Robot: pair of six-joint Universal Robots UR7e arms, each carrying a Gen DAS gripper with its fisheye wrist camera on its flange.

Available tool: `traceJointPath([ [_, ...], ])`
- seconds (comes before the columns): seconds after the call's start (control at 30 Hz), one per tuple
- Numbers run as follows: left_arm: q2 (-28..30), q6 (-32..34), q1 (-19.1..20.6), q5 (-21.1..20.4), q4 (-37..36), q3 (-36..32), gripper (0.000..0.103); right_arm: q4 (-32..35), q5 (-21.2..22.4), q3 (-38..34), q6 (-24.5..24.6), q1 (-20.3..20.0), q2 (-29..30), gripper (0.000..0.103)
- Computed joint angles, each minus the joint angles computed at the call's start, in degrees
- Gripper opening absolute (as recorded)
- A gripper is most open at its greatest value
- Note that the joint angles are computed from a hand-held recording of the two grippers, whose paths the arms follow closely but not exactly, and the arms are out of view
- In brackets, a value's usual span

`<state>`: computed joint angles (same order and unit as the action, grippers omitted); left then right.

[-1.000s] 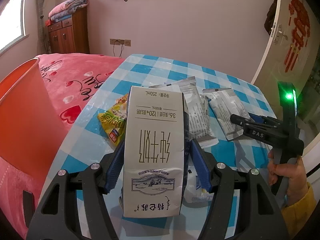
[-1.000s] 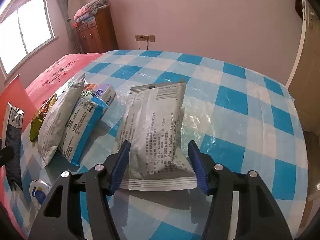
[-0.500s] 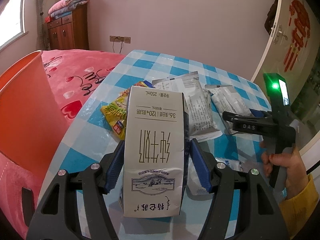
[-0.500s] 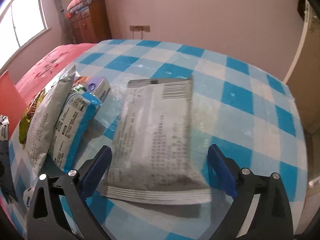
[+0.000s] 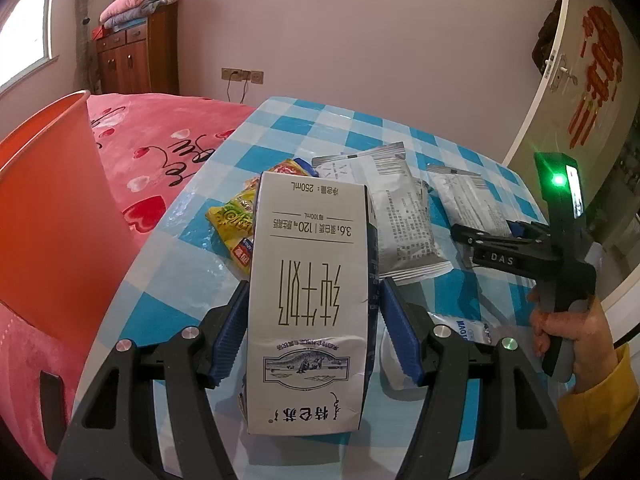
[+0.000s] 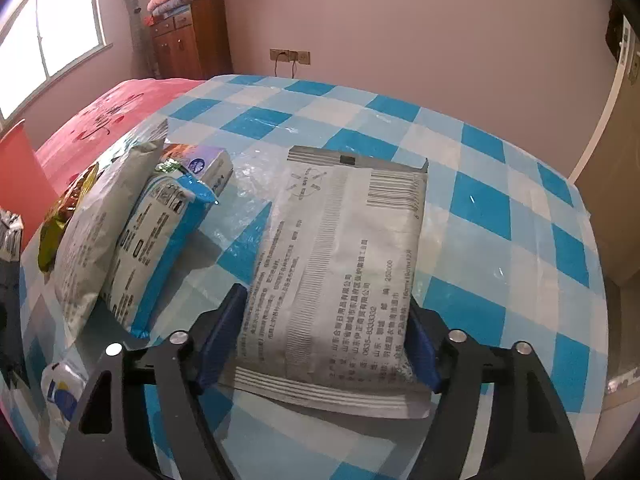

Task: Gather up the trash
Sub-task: 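Lift the grey bag with the right tool while the left tool holds the carton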

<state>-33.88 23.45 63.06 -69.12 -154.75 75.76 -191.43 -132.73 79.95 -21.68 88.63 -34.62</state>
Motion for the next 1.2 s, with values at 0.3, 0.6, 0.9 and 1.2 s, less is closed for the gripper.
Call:
traceJointPath([
  [0.3,-0.96,0.34,0.14,-1.72,-0.42,0.84,0.065,-3.74,0.69,4.04,0.46,0.22,-1.86,0.069],
  [0.6,-2.7,0.45,0.19,-4.12,-1.94,2.15,0.065,-6.62,0.15,8.09,1.2,2.45,-4.73,0.069],
  [0.9,-4.44,0.66,0.27,-6.91,-3.42,2.79,0.065,-5.61,0.85,11.45,4.35,5.13,-7.12,0.069],
  [1.2,-6.03,0.39,0.83,-9.42,-4.02,2.08,0.065,-4.04,0.72,10.67,3.38,9.07,-6.33,0.069],
])
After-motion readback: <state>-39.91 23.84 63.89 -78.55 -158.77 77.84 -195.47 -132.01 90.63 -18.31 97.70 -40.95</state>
